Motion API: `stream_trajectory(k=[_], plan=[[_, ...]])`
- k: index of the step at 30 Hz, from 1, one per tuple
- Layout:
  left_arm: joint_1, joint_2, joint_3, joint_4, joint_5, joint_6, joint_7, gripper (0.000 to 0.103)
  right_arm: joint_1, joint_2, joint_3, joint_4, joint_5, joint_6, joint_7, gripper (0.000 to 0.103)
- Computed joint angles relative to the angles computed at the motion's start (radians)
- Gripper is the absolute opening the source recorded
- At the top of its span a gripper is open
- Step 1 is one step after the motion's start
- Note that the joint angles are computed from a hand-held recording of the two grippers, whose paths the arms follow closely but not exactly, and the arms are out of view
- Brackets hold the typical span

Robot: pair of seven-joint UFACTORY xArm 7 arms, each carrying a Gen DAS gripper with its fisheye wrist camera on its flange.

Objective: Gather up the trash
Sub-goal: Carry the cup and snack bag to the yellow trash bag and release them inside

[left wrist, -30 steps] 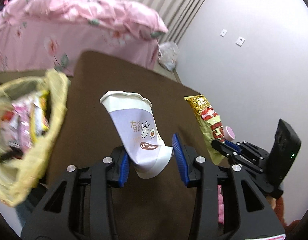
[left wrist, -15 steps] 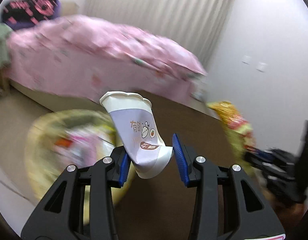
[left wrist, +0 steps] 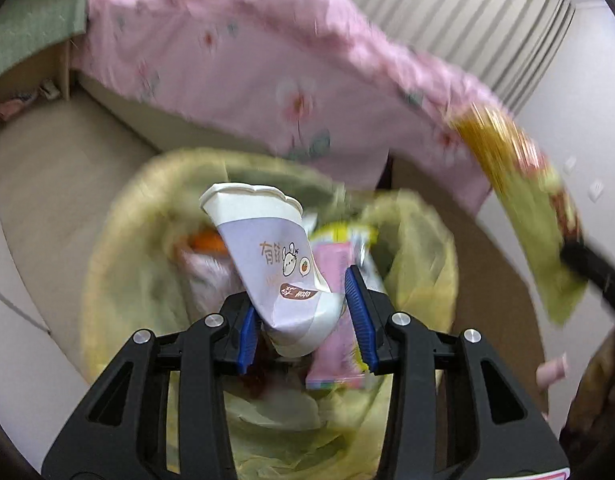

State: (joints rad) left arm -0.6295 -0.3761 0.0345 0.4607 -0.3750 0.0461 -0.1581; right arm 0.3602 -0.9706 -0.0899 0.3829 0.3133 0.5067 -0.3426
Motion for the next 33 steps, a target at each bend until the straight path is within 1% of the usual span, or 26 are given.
stream_trajectory(k=[1,2,3,4,5,6,8,10,12,15,17,19,20,23,26,27,28,33], plan=[[0.029,0.014,-0.028,0.004,0.044,0.031,-0.025,0.038,0.026,0.051,-0.015,0.017,0.010,-0.015,-0.015,0.012],[0.085,0.028,-0.085,0.013,0.068,0.065,-0.040,0.038,0.049,0.100,-0.029,0.035,0.019,-0.020,-0.032,0.012],[0.113,0.037,-0.111,0.016,0.090,0.082,-0.059,0.037,0.067,0.152,-0.043,0.056,0.030,-0.018,-0.049,0.012],[0.174,0.026,-0.165,0.007,0.142,0.096,-0.102,0.037,0.080,0.211,-0.051,0.076,0.043,-0.016,-0.062,0.012],[0.192,0.020,-0.179,0.002,0.163,0.103,-0.117,0.037,0.085,0.269,-0.054,0.096,0.055,-0.008,-0.073,0.012],[0.180,0.017,-0.164,-0.002,0.158,0.101,-0.115,0.037,0.082,0.305,-0.051,0.107,0.066,-0.003,-0.083,0.012],[0.122,0.013,-0.105,-0.006,0.111,0.091,-0.085,0.037,0.077,0.390,-0.048,0.134,0.092,0.008,-0.110,0.012],[0.112,-0.015,-0.093,-0.024,0.098,0.093,-0.074,0.037,0.085,0.458,-0.060,0.162,0.141,0.053,-0.156,0.012],[0.092,-0.016,-0.070,-0.025,0.078,0.085,-0.059,0.038,0.069,0.495,-0.045,0.177,0.157,0.087,-0.183,0.012],[0.043,-0.017,-0.025,-0.025,0.032,0.063,-0.022,0.038,0.023,0.491,0.002,0.159,0.159,0.089,-0.198,0.012],[0.020,-0.017,-0.009,-0.022,0.010,0.053,-0.003,0.038,-0.001,0.471,0.010,0.143,0.174,0.092,-0.207,0.012],[-0.022,-0.019,0.027,-0.019,-0.023,0.043,0.033,0.038,-0.015,0.448,0.012,0.130,0.189,0.096,-0.215,0.012],[-0.029,-0.015,0.031,-0.014,-0.033,0.039,0.040,0.038,-0.019,0.445,0.014,0.129,0.194,0.096,-0.217,0.012],[-0.031,-0.010,0.033,-0.003,-0.056,0.033,0.046,0.038,-0.025,0.434,0.022,0.116,0.206,0.083,-0.220,0.012],[-0.001,-0.018,0.016,-0.006,-0.067,0.042,0.021,0.038,-0.025,0.415,0.029,0.096,0.210,0.054,-0.221,0.012],[0.011,-0.021,0.008,-0.007,-0.066,0.044,0.012,0.042,-0.024,0.405,0.030,0.089,0.209,0.044,-0.220,0.012],[0.024,-0.026,0.001,-0.010,-0.064,0.045,0.000,0.047,-0.025,0.387,0.034,0.077,0.205,0.038,-0.213,0.012],[0.042,-0.041,-0.009,-0.017,-0.053,0.048,-0.024,0.059,-0.005,0.363,0.028,0.055,0.190,0.008,-0.200,0.013]])
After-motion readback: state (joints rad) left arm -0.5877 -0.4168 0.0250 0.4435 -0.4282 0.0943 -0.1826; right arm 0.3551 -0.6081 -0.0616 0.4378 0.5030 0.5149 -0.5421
